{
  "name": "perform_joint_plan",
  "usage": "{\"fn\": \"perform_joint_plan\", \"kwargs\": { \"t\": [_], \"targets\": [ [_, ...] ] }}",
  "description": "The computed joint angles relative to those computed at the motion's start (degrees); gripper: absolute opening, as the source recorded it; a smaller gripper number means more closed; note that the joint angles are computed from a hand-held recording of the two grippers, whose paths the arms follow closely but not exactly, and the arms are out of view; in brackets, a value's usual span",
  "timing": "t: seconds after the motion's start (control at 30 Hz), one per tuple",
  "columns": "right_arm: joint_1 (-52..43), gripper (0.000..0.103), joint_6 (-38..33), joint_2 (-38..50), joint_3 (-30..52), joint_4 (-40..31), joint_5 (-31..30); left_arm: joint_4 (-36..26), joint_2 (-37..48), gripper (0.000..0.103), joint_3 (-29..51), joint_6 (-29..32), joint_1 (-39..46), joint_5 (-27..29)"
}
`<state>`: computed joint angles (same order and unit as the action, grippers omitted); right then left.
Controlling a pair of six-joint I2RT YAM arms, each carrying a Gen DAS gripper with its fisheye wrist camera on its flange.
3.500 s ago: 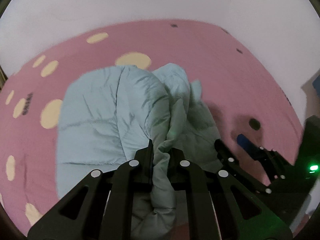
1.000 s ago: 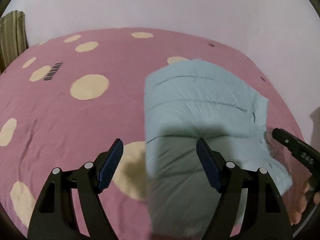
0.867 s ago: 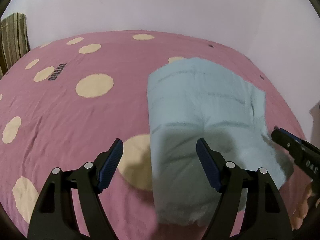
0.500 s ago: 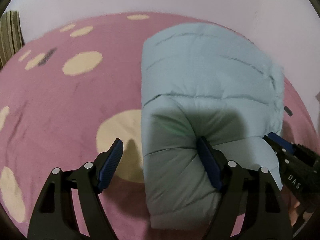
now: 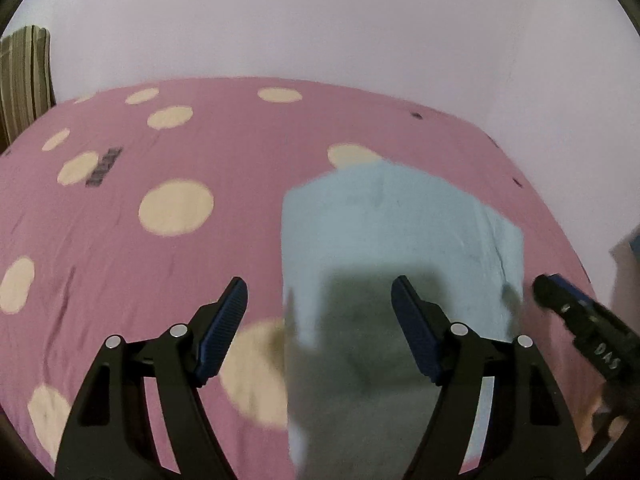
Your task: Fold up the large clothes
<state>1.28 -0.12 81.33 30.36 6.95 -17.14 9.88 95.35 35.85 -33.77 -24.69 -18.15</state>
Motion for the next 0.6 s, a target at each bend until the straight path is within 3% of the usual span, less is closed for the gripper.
{"fn": "perform_joint_plan", "kwargs": {
  "t": [0.17, 0.3, 0.43, 0.6],
  "targets": [
    [1.7, 0.037, 3.55, 12.57, 11.24, 0.3, 1.83, -3.55, 12.73, 0.074, 12.32, -1.22, 3.01, 2.4],
    [3.46, 0.037, 3.55, 23.0, 16.85, 0.58, 6.54, -4.56, 20.44, 0.076, 17.36, -2.47, 3.35, 1.95],
    [3.5, 0.037, 3.87, 31.5, 19.05, 3.38, 6.97, -4.02, 25.24, 0.079, 19.85, -3.19, 2.94, 1.12],
    [4.65, 0.038, 3.79, 34.92, 17.1, 10.34, 8.63, -1.75, 29.05, 0.079, 21.51, -3.27, 3.11, 0.69]
  ]
}}
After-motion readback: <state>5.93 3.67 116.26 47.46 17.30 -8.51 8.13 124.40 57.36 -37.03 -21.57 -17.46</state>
